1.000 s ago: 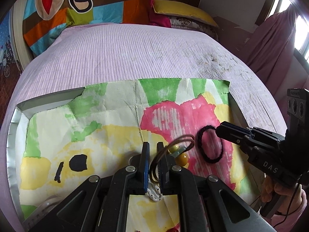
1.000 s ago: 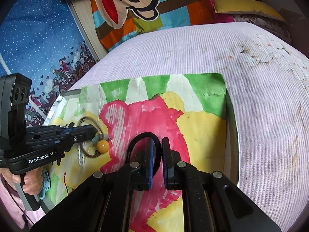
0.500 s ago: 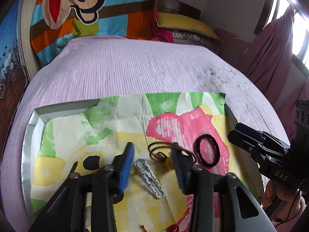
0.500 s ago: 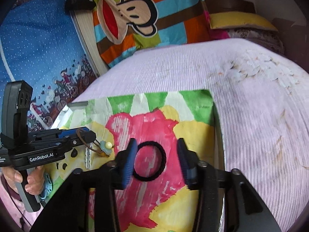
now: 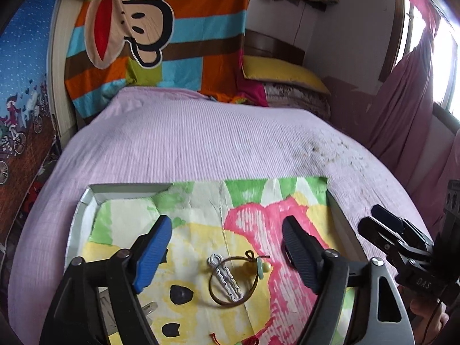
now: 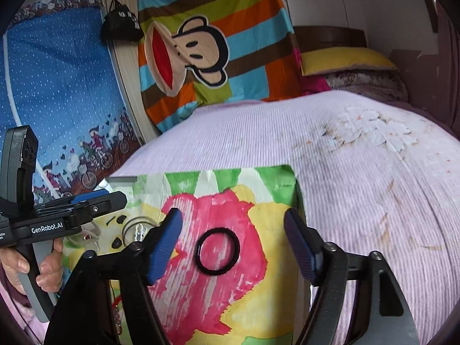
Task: Organize jewelry
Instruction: 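Lower and open the left tool to drop the hair band while the right drops the black hair tie, then lift both tools out of the tray and move them toward the items on the bedspread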
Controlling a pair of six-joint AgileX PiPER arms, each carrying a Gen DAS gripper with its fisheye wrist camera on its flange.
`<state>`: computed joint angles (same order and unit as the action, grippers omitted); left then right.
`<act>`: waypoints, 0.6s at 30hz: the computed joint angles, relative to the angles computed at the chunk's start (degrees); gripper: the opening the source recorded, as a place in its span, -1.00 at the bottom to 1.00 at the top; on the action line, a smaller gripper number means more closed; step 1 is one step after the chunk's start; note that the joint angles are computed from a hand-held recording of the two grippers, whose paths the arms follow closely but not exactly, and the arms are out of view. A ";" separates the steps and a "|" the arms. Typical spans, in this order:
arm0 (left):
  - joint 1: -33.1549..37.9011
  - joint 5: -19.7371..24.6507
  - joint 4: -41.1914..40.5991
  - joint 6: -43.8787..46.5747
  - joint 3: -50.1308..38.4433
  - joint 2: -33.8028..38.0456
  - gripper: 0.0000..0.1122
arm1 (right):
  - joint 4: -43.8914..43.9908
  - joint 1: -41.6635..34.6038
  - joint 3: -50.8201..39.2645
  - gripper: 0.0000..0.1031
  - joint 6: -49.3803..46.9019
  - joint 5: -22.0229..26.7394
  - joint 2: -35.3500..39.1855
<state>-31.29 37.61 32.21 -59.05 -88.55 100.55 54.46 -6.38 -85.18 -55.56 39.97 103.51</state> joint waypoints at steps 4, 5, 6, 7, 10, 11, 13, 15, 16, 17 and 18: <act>-1.01 0.78 3.90 -4.08 0.44 -0.87 0.57 | 4.48 -0.60 2.77 0.65 -4.04 -2.01 -2.57; -1.41 0.98 5.31 -5.42 0.65 -1.13 0.59 | 5.84 -0.90 3.27 0.66 -5.20 -2.25 -3.21; -1.84 1.08 6.65 -6.78 0.97 -1.39 0.60 | 6.72 -1.01 3.72 0.69 -5.88 -2.53 -3.72; -2.25 1.19 8.02 -8.20 1.37 -1.71 0.62 | 7.42 -0.98 4.40 0.71 -6.42 -2.96 -4.39; -3.86 1.38 13.48 -14.11 3.62 -3.30 0.68 | 10.54 -1.52 5.98 0.76 -9.29 -3.98 -6.17; -4.46 1.30 15.64 -16.46 4.64 -4.02 0.71 | 11.49 -1.72 6.80 0.77 -10.25 -4.10 -6.97; -5.62 1.87 18.90 -19.96 5.89 -4.91 0.73 | 14.53 -2.47 8.25 0.81 -13.28 -4.25 -8.35; -6.60 2.46 21.48 -22.80 6.96 -5.84 0.73 | 17.32 -2.96 9.81 0.93 -15.96 -4.44 -9.68; -7.18 2.89 23.14 -24.57 7.70 -6.49 0.74 | 18.67 -3.24 10.54 0.94 -17.17 -4.45 -10.32; -7.67 3.20 24.54 -26.07 8.36 -6.99 0.75 | 19.46 -3.45 10.98 0.95 -17.74 -4.32 -10.81; -8.44 3.88 26.47 -28.09 9.09 -7.61 0.76 | 20.47 -3.69 11.63 0.95 -18.53 -4.14 -11.39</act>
